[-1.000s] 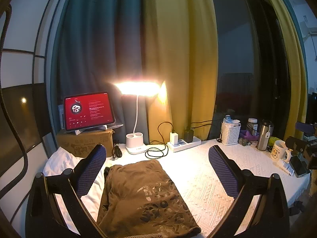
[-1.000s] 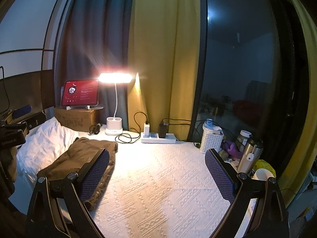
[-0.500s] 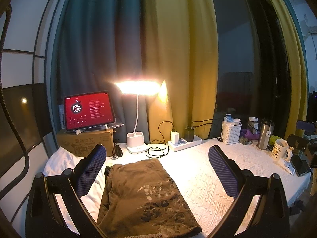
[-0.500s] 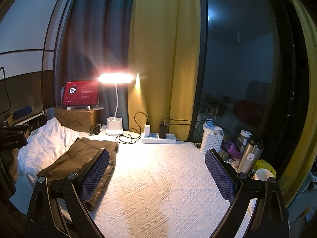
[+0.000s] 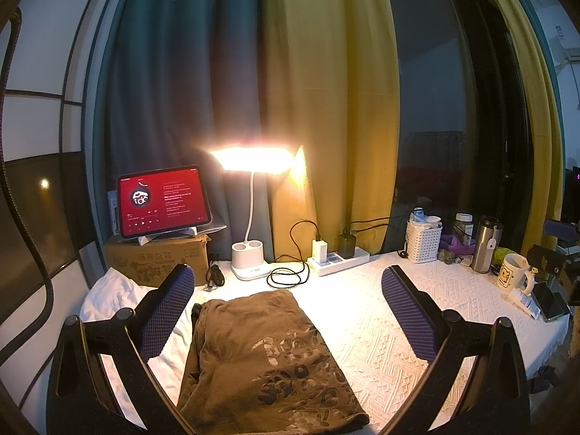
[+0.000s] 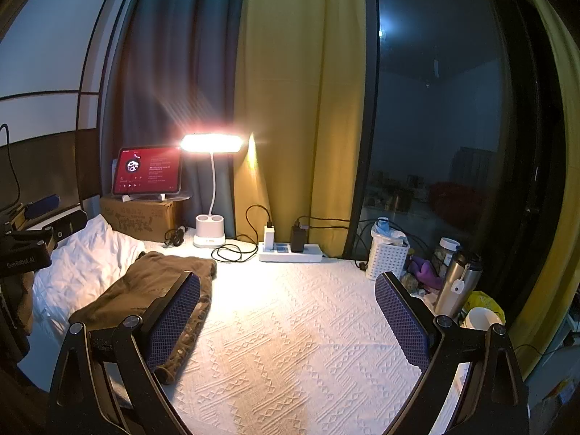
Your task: Fold small clothes
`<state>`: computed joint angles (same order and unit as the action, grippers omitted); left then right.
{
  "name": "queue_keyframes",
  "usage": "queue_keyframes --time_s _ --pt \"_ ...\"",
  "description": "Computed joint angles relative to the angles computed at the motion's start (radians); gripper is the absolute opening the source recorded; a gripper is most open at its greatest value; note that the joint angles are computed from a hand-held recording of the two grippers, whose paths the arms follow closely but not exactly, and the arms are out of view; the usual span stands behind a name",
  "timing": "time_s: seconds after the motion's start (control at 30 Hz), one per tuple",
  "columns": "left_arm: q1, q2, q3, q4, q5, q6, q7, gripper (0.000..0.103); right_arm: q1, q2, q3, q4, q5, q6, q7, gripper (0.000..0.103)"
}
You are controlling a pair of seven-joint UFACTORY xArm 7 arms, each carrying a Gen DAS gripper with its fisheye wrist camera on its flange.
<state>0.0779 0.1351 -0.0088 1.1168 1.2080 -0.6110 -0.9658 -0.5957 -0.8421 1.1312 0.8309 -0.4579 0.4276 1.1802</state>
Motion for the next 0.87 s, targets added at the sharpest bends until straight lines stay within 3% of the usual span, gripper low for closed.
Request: queue_keyframes --time_s 0.13,0.87 --pt "-0.003 -0.004 -0.001 -0.014 -0.032 0.000 0.037 0.102 0.000 0.000 0.001 0.001 0.002 0.001 -0.001 0.098" --pt "-0.001 0.005 -0.004 0.003 -0.007 -0.012 0.021 0.102 -0.004 -0.001 0.005 0.003 0.009 0.002 -0.003 0.098"
